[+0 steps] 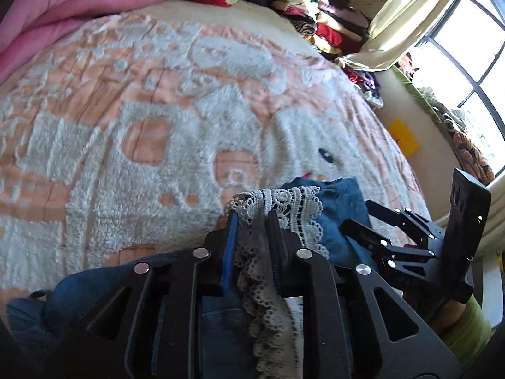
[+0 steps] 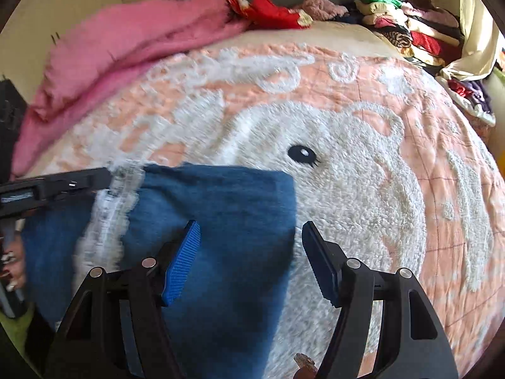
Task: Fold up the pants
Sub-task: 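Lay the lace-trimmed leg flat with the right tool and open it, then smooth the folded pants flat with both tools open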
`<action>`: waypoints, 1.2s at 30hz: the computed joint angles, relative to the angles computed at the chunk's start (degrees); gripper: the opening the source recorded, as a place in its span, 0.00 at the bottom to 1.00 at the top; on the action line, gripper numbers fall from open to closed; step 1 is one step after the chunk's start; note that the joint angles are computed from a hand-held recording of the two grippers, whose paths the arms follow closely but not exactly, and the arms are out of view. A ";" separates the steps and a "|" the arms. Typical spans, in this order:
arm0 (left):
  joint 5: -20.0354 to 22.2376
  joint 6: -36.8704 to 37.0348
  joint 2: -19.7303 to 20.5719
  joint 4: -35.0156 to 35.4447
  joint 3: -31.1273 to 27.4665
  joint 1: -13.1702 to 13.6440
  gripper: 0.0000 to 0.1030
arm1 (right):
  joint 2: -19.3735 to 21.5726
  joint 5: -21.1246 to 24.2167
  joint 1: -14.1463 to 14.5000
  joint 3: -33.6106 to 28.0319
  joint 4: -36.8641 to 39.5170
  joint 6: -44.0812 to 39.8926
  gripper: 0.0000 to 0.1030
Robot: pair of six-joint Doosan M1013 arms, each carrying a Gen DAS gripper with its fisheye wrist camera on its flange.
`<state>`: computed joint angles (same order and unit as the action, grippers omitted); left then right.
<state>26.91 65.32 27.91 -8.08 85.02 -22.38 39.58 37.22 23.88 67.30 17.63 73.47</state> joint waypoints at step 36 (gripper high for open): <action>-2.62 10.24 -9.99 -17.46 14.65 -4.08 0.31 | -11.29 2.46 -2.12 16.77 24.59 -27.54 0.71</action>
